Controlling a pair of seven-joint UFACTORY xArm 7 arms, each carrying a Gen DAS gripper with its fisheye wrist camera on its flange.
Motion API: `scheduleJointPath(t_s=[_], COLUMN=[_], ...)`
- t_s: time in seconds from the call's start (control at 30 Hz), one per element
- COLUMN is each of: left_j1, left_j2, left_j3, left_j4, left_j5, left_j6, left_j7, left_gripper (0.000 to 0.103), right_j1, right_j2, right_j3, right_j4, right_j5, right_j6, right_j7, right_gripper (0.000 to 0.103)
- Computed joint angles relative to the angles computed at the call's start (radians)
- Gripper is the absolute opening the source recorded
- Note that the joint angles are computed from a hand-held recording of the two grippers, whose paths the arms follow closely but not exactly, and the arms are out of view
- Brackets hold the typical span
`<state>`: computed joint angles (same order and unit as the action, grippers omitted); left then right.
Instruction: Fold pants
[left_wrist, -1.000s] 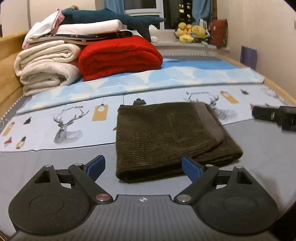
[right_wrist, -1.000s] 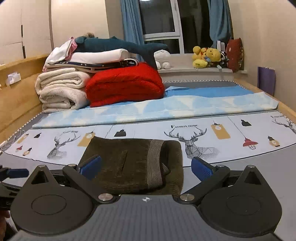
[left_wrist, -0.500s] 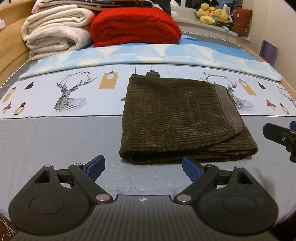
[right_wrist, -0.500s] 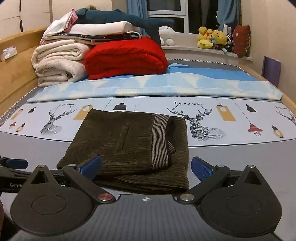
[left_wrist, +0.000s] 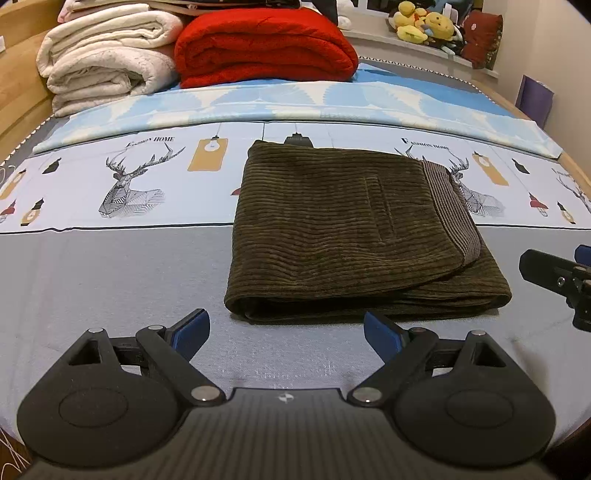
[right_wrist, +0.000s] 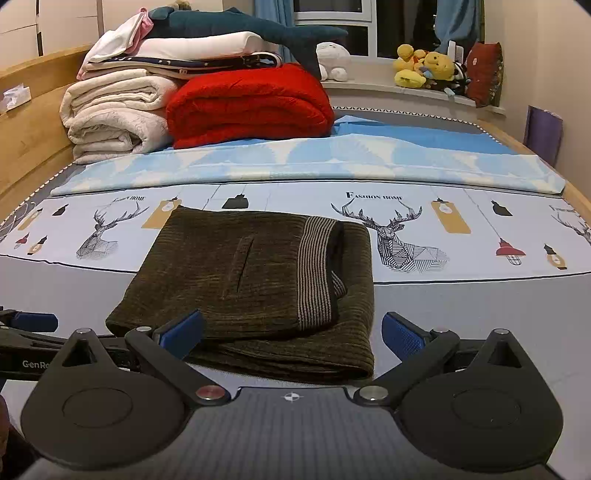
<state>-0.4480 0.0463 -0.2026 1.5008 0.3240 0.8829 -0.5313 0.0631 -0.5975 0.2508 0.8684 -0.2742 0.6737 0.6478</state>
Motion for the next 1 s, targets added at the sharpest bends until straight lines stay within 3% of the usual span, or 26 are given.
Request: scheduleJointPath(t_s=[1.0], left_j1=[0.001], left_j2=[-0.003], left_j3=[-0.002], left_j4=[-0.008], left_j5=[-0.021], left_j6=[-0.022], left_j7=[0.020], left_gripper=[0.093], right_j1=[0.008], right_j2=[0.009], right_j3=[-0.002], right_j4=[0.010], right_j5=[0.002], right_j6=[0.012], right_j7=[-0.006], right_gripper=[0.102])
